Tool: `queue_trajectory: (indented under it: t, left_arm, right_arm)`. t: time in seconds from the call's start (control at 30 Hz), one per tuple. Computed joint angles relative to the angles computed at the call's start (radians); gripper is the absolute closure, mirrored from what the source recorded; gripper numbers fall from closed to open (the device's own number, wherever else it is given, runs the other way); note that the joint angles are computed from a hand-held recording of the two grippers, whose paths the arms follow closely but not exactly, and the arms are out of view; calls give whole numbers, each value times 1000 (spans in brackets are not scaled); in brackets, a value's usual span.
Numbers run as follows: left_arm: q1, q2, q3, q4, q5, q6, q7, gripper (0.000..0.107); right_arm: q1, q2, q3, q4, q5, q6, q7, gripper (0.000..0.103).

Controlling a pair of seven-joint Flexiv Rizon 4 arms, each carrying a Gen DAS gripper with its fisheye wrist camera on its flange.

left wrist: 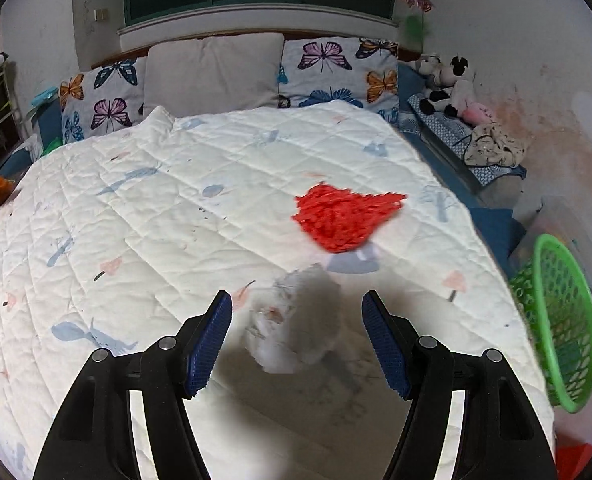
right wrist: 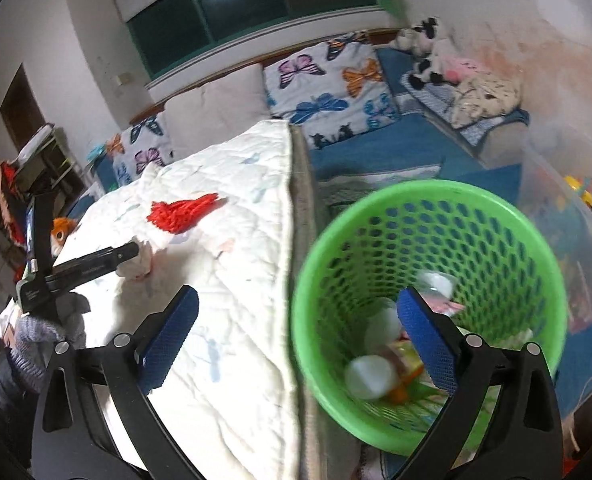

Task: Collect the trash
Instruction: 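Grasp the crumpled white tissue with the left gripper while the right grasps the red mesh net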

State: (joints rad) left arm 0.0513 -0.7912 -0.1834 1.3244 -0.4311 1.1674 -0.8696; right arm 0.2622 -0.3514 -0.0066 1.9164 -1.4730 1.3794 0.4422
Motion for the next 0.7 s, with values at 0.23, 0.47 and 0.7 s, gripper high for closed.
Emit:
queue_trajectory:
  t: [0.23,0.47,0.7]
  left_arm:
    - [-5,-43,19,-66,19,-65,-16,42]
    - [17,-50,-17,-78,-4,-101,38,56]
    - [29,-50,-31,-79,-40,-131,82,55]
  right_arm:
    - [65,-101,-2,-109,214,-8,-252,5]
    - [140,-189,-11,-235,402,-104,-522,4]
    - [183,-277,-37,-356,546,-123,-720,5]
